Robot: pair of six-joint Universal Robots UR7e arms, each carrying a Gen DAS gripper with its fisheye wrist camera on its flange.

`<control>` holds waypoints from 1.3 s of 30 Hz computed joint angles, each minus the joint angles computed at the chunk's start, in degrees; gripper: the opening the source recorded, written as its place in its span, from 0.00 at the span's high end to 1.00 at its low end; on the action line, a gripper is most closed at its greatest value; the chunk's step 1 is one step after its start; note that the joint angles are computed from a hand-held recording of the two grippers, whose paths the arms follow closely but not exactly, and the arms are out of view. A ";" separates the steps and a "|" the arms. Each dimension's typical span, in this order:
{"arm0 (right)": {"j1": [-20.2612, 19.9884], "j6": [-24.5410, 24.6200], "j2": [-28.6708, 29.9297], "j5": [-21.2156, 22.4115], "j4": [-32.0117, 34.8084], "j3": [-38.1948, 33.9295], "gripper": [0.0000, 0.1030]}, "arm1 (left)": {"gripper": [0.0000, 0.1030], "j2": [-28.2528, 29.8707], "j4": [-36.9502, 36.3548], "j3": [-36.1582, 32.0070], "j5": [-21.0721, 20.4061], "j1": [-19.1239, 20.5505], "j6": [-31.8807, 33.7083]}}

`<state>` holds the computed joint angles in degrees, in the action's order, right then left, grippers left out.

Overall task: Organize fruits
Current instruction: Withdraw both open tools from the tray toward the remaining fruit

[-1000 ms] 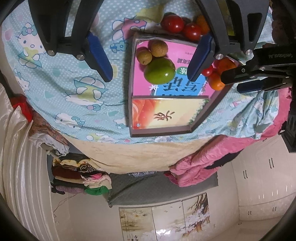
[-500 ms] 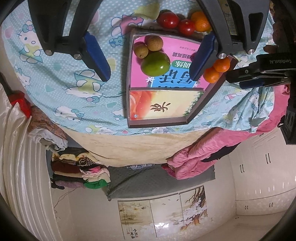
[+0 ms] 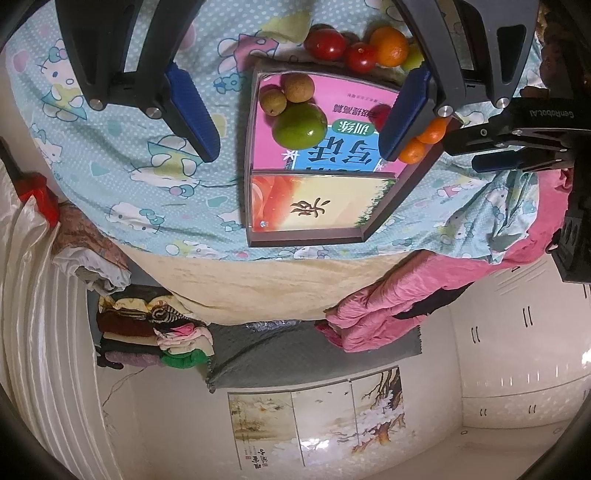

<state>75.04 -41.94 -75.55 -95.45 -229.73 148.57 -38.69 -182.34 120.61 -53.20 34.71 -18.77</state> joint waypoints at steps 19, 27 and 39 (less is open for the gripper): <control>0.60 -0.11 -0.75 -0.50 0.91 2.34 0.15 | 0.23 -0.54 2.46 1.04 1.04 -1.29 -1.07; 1.23 0.29 -1.38 -1.94 3.27 3.05 0.15 | 0.23 -1.15 4.16 1.40 0.76 -1.37 -1.58; 2.53 1.67 -0.79 -7.35 6.99 2.36 0.15 | 0.23 -2.30 6.61 2.65 -1.26 -1.12 -3.55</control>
<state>77.57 -40.27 -76.34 -102.80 -222.74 150.93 -40.99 -175.73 123.27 -54.46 33.59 -22.32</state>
